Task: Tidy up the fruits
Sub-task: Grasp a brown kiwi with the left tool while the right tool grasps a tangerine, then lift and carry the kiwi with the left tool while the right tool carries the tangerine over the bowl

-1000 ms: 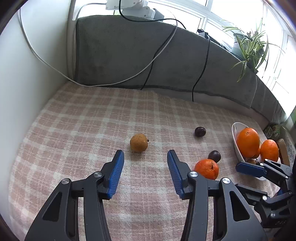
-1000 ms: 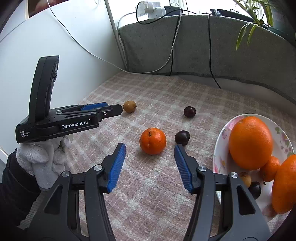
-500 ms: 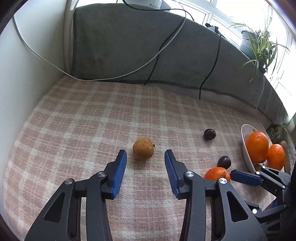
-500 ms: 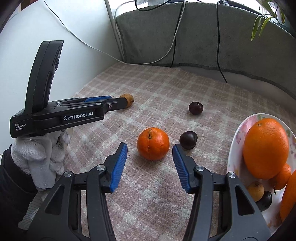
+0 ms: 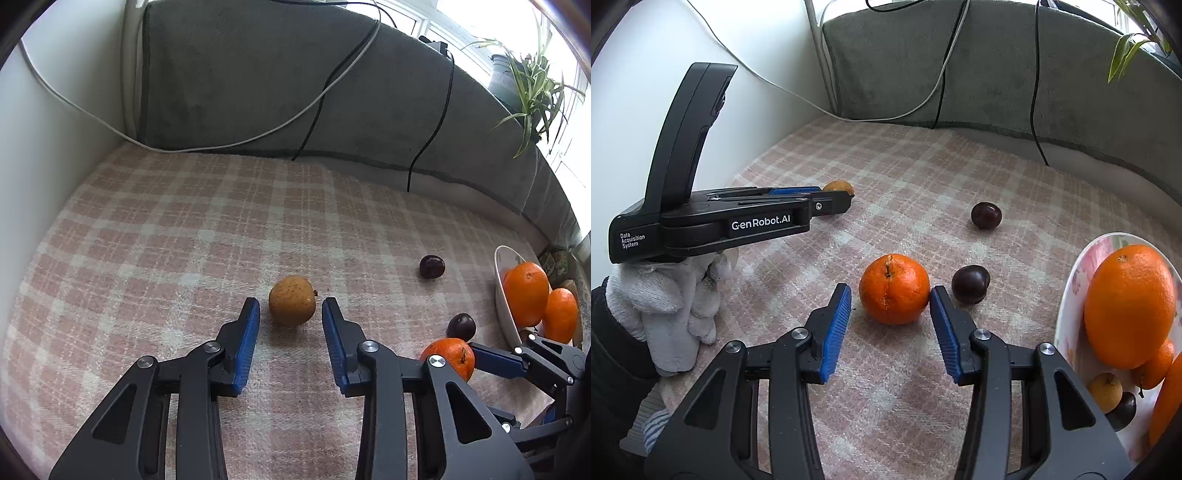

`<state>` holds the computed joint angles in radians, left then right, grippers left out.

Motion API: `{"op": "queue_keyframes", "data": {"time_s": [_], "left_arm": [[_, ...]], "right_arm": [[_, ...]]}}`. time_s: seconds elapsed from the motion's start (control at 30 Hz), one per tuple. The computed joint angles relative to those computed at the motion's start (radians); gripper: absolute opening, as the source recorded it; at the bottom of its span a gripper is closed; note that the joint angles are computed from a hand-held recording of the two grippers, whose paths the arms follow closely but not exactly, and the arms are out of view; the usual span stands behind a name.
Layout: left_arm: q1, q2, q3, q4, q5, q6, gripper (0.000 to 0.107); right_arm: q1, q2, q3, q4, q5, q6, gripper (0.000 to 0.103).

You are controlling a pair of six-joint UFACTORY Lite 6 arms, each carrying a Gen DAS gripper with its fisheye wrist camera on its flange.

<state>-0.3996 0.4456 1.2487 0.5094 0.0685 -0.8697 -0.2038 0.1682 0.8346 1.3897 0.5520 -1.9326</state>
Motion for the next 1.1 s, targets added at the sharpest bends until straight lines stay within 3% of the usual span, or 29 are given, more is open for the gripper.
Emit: {"op": "queue_keyframes", "data": {"time_s": [0.17,0.73,1.1], "left_arm": [[-0.001,0.007,0.001,0.130,0.003,-0.124,0.025],[-0.065,-0.097,-0.110,0.825,0.023,-0.847,0.024],[-0.161,-0.249,-0.228,0.981,0.096,-1.045,0.024]], "right_arm": [[0.004,0.014,0.010,-0.006,-0.005,0.002,0.043],[-0.017,-0.034,-0.025,-0.002,0.049,-0.037,0.040],[-0.071,-0.094,-0.069,0.010,0.107,-0.079,0.039]]}}
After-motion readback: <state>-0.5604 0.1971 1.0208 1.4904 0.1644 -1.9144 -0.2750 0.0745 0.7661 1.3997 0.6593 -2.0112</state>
